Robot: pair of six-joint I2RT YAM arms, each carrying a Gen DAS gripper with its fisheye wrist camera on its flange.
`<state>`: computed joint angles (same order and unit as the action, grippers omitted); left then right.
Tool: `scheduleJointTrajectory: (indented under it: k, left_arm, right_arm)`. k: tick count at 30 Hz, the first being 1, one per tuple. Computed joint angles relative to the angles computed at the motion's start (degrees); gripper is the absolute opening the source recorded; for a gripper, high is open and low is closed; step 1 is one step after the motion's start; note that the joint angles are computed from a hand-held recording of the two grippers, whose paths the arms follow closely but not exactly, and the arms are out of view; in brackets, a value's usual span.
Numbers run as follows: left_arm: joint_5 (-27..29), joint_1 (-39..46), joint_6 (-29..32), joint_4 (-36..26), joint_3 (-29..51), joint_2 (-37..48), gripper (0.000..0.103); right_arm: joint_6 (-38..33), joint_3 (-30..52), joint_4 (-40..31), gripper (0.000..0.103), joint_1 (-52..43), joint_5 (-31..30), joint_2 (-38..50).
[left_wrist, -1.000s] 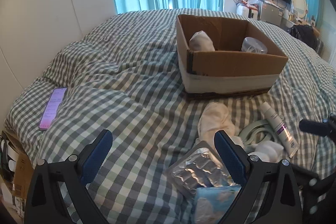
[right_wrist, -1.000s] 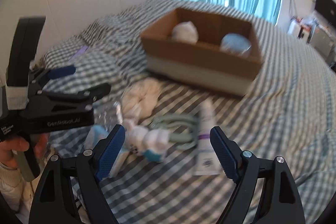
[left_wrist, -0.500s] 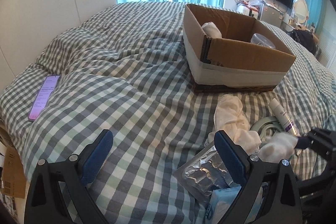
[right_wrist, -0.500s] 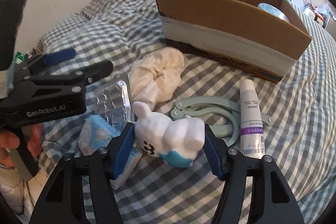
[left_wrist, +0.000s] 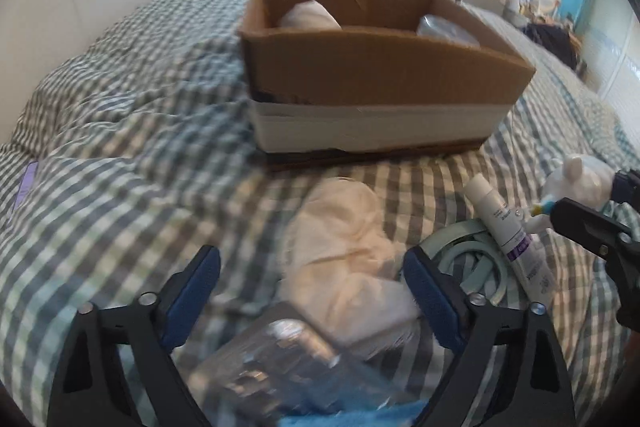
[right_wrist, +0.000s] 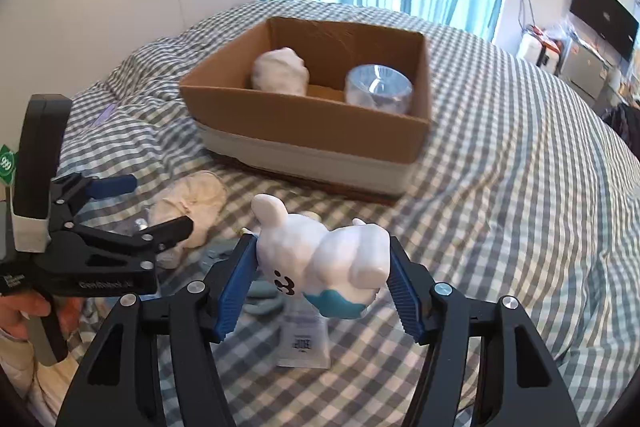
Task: Organize objects
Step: 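Grasp the beige cloth with the left tool while the right tool grasps the white plush toy, then drop the cloth into the box with the left tool while the right tool drops the plush toy in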
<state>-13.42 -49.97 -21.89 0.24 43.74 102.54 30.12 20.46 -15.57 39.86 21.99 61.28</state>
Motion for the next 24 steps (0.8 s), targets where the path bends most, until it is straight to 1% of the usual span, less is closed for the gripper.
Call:
scheduleJointTrajectory:
  k: [2, 4, 6, 7, 9, 12, 14, 15, 16, 19, 24]
  left_arm:
    - [0.6, -0.2, 0.2, -1.0, 2.1, 2.4, 0.076]
    - [1.9, -0.2, 0.9, -1.5, 3.4, 4.2, 0.053]
    - [2.5, -0.3, 0.7, -1.6, 3.4, 4.4, 0.046]
    - [2.3, -0.5, 0.6, -1.7, 3.0, 3.9, 0.039]
    - [2.4, -0.9, 0.3, -1.8, 2.0, 1.8, 0.027]
    - [0.6, -1.9, -0.4, -2.6, 0.2, -2.4, 0.022]
    - [-0.2, -2.5, -0.6, -3.2, -1.0, -5.5, 0.022]
    - [-0.5, -2.6, -0.7, -3.6, -1.6, -7.4, 0.022]
    - [-1.2, -3.1, -0.9, -4.3, -1.6, -9.0, 0.022]
    - [-3.2, -4.1, -1.1, -6.1, -2.4, -14.4, 0.022]
    - [-5.6, -4.9, 0.1, -9.3, -1.3, -21.5, 0.022]
  right_arm:
    - [-0.7, -0.8, 0.1, 0.063, -1.2, -0.8, -1.1]
    - [-1.1, -1.3, 0.1, 0.063, -2.1, -1.5, -2.1]
    - [-0.8, -1.6, 0.5, 0.063, -2.3, -1.4, -2.3]
    - [-0.7, -1.8, 0.2, 0.063, -2.1, -1.2, -2.8]
    - [0.3, -2.5, -1.4, 0.063, -0.9, 0.0, -5.2]
    - [2.0, -2.7, -5.4, 0.063, 1.3, 1.8, -9.3]
    - [4.5, -1.5, -9.9, 0.063, 4.7, 4.9, -12.2]
    - [5.1, -1.1, -11.0, 0.063, 5.6, 5.8, -12.8]
    - [6.6, 0.1, -14.0, 0.063, 7.8, 7.9, -14.5]
    - [9.5, 2.7, -19.2, 0.063, 12.1, 12.4, -16.2]
    - [15.4, 9.4, -29.3, 0.063, 20.6, 20.8, -16.1]
